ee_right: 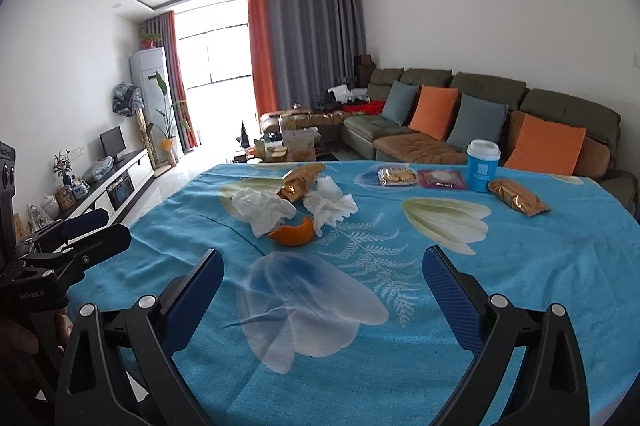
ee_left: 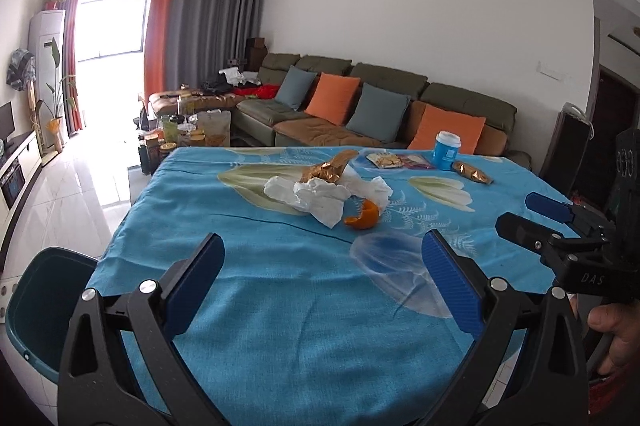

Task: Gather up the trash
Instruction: 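Move both tools back over the table toward the white tissues, then close the left tool on a white tissue while the right tool grasps another tissue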

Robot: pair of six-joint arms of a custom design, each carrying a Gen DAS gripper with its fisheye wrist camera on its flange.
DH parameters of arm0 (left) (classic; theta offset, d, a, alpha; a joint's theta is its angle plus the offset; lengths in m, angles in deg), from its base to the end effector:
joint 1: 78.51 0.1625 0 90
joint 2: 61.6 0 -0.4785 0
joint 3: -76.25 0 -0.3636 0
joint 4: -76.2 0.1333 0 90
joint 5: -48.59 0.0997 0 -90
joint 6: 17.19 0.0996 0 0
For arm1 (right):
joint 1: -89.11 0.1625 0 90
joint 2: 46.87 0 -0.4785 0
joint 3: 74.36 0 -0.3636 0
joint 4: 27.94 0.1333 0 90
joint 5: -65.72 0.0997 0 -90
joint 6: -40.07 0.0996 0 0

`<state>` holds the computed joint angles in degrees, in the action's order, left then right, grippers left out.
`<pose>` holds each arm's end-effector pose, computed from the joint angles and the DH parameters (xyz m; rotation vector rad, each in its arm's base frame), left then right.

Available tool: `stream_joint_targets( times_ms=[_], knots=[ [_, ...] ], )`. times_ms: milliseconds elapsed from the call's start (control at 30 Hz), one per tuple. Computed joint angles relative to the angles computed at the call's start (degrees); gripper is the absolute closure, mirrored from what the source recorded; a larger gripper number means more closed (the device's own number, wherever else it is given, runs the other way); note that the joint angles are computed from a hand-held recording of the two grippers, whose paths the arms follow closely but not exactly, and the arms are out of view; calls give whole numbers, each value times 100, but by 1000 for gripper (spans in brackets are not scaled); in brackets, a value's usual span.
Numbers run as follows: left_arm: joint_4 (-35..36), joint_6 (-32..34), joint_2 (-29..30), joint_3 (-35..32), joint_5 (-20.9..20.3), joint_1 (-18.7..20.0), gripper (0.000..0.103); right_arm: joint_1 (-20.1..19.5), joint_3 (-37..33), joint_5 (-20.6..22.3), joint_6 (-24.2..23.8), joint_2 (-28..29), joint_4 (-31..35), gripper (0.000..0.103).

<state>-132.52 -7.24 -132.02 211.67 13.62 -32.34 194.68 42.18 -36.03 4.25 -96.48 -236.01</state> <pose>-0.1351 -0.4511 0.3304 0.4609 2.1479 -1.3515 0.2675 -0.5390 0.2089 0.9943 -2.3566 1.1571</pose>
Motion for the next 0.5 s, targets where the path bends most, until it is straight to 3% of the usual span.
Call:
stream_joint_targets(
  times_ms=[200, 500],
  knots=[
    [278, 86, 90, -368, -175, 270, 6, -13, -333, -16, 115, 73, 274, 7],
    [868, 59, 157, -957, -608, 685, 6, 94, -1088, -386, -84, 410, 882, 7]
  ],
)
